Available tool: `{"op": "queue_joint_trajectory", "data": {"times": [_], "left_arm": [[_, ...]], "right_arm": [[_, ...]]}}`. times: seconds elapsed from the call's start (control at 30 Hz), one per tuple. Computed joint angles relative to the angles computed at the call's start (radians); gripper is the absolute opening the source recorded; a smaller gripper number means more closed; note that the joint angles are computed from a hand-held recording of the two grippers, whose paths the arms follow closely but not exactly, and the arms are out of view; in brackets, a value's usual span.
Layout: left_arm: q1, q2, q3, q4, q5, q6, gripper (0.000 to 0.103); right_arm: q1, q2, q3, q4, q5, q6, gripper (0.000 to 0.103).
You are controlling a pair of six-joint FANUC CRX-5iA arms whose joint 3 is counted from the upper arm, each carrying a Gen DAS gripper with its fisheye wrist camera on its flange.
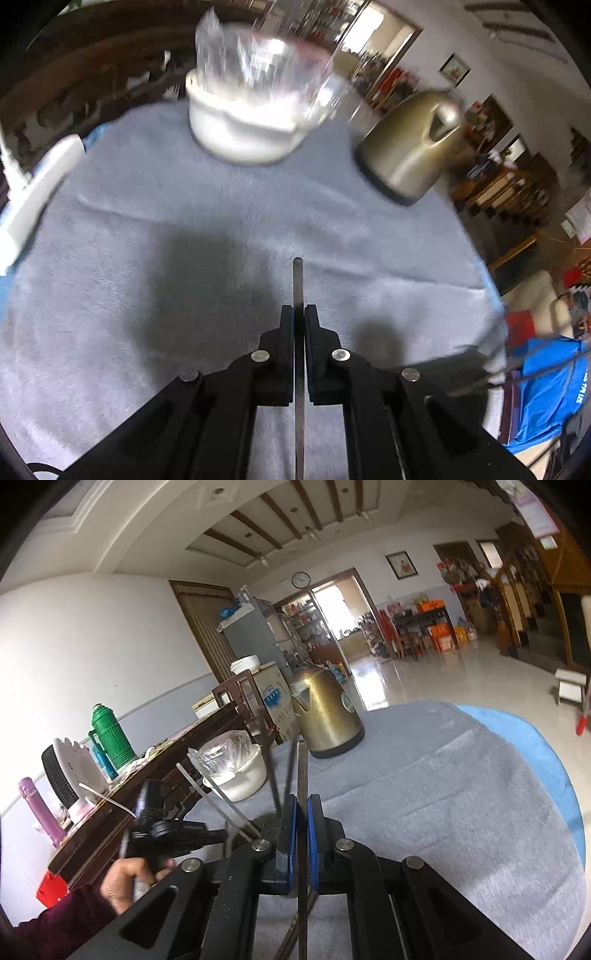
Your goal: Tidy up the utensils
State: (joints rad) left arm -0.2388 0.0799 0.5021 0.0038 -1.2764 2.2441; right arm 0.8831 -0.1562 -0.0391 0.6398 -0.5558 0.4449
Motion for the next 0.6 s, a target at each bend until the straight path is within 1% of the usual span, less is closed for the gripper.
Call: {"op": "queue_joint_trajectory", "data": {"times": [0.07, 0.17, 0.27, 0.3, 0.37, 0.4, 0.47, 0.6], "left_arm": [[-0.016, -0.037, -0.003, -0.021, 0.024, -0.002, 0.005], [-0.042, -0.067, 0.017, -0.054, 0.054, -0.006, 0.005], [-0.080, -0.085, 0.056, -0.098, 0.070, -0.013, 0.005], [-0.087, -0.088, 0.064, -0.107, 0.074, -0.016, 0.005], [-0.104, -0.099, 0.086, -0.129, 0.080, -0.022, 0.005], [-0.112, -0.103, 0.095, -0.135, 0.086, -0.026, 0.005], [-0.124, -0.105, 0.115, -0.145, 0.093, -0.032, 0.005], [-0.149, -0.105, 0.167, -0.169, 0.097, -0.048, 0.005]], "right_arm": [[0.004, 0.005, -0.007, 0.061, 0.022, -0.035, 0.006], [0.000, 0.014, -0.028, 0.208, 0.073, -0.134, 0.006], [-0.024, 0.027, -0.047, 0.397, 0.131, -0.268, 0.006], [-0.037, 0.034, -0.053, 0.485, 0.146, -0.334, 0.006], [-0.056, 0.048, -0.048, 0.586, 0.164, -0.415, 0.006], [-0.071, 0.056, -0.047, 0.659, 0.177, -0.478, 0.006], [-0.091, 0.074, -0.033, 0.753, 0.188, -0.557, 0.006], [-0.128, 0.115, 0.008, 0.935, 0.187, -0.719, 0.006]]}}
